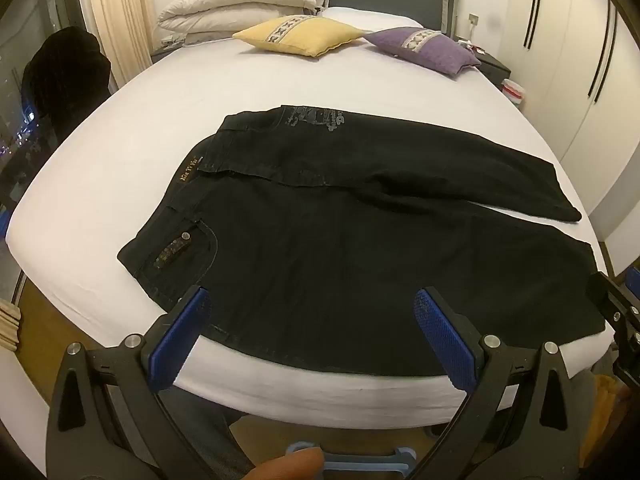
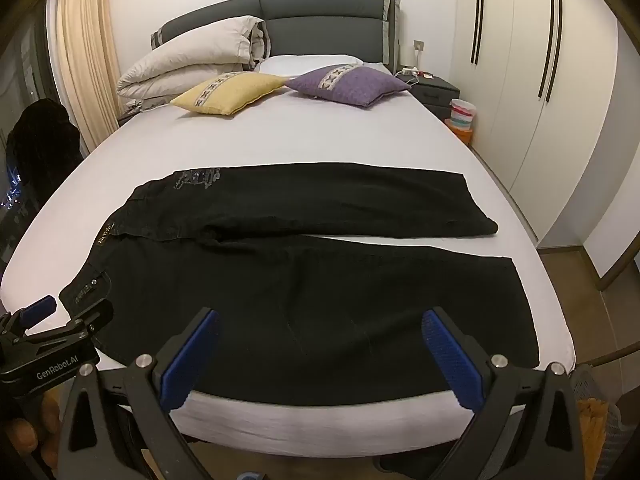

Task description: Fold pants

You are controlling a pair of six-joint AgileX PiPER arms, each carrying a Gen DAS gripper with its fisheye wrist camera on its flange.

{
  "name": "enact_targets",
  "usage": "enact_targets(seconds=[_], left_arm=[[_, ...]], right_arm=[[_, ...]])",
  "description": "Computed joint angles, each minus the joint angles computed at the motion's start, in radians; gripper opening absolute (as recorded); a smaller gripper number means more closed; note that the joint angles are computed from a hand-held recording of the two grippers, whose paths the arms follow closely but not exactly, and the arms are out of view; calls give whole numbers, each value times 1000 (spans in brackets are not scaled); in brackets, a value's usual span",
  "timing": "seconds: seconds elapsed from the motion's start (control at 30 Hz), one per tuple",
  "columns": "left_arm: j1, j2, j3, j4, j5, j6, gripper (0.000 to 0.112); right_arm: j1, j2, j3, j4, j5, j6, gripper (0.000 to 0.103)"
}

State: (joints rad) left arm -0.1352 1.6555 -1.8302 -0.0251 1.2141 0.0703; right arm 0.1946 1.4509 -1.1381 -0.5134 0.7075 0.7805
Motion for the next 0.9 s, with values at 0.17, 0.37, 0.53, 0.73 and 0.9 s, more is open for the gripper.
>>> enact_targets(seconds=[0.17, 0.37, 0.53, 0.73, 0.9], left_arm=[[7, -3, 10, -3, -5, 5, 103], [10, -9, 25, -5, -13, 6, 103], [14, -9, 28, -8, -14, 10, 103], [20, -9, 34, -14, -14, 19, 103], [23, -9, 35, -18, -13, 23, 103]], right_arm=[[2, 1, 15, -6, -10, 15, 103], [4, 0, 20, -2, -8, 18, 103], [0, -1, 20, 4, -10, 11, 103], [-1, -1, 19, 8, -9, 8, 103], [1, -2, 22, 6, -10, 12, 103]])
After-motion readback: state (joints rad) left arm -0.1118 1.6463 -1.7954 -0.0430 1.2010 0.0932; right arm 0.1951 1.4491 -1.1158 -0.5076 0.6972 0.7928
